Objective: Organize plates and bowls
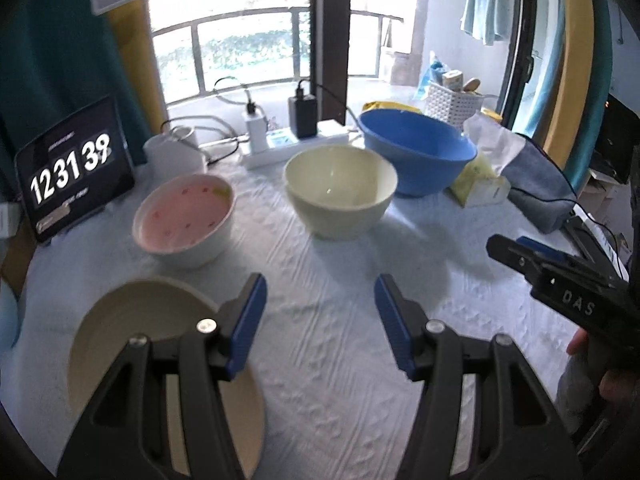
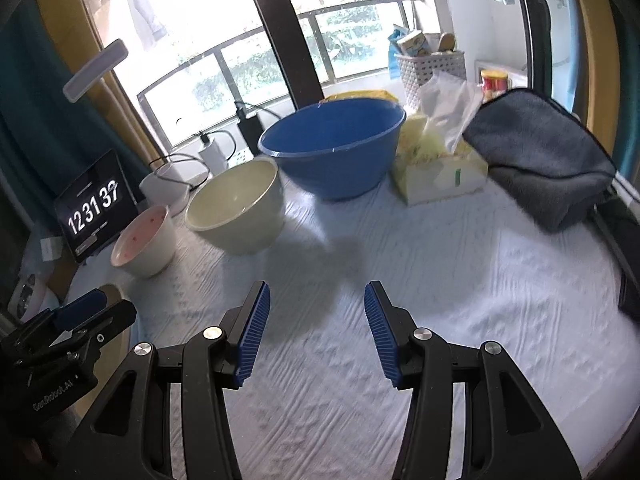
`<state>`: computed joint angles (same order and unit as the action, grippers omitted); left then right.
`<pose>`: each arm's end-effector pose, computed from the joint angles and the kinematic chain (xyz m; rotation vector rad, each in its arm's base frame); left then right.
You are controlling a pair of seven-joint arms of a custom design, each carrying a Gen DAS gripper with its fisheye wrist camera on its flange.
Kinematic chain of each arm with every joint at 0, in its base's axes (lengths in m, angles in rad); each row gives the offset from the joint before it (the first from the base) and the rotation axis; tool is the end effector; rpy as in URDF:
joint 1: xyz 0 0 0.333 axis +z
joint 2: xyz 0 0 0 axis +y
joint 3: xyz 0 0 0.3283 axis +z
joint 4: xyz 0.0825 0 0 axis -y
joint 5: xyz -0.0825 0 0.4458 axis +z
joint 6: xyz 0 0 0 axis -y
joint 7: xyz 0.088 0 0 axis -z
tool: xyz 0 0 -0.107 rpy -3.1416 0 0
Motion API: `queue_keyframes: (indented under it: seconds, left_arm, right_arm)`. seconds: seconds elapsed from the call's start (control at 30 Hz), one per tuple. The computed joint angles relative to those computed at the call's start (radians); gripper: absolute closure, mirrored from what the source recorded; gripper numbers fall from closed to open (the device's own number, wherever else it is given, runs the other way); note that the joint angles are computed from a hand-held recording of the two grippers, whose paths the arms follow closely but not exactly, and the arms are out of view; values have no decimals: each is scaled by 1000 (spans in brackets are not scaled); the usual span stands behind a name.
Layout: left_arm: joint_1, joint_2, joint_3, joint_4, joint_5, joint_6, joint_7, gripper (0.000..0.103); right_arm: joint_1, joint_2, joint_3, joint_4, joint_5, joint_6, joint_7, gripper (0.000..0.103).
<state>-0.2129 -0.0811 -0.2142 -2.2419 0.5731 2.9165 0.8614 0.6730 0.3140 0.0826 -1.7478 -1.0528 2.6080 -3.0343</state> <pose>0.5352 -0.2824 0.4600 -1.5617 1.9801 -0.8392 0.5278 0.5153 0.4283 -1.5231 1.7630 -0.5694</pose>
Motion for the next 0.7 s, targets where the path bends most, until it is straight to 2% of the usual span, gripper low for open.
queue_keyframes:
  seconds: [0.2,0.43,0.57,0.7]
  left_arm:
    - [13,65,2,86,72,30,-22,45]
    - [16,162,13,199,86,96,19,45]
    - [-5,246,39,295,144,109,-21,45]
    - [14,315,9,360,60,109,40,45]
  right_arm:
    - [-12,14,-21,46,-30,-11,-25,51]
    - [-24,44,-49,117,-72,-28,-49,51]
    - [-36,76,-64,164,-62,-37,-67,51]
    - [-46,102,-80,194,-44,-39,-84,51]
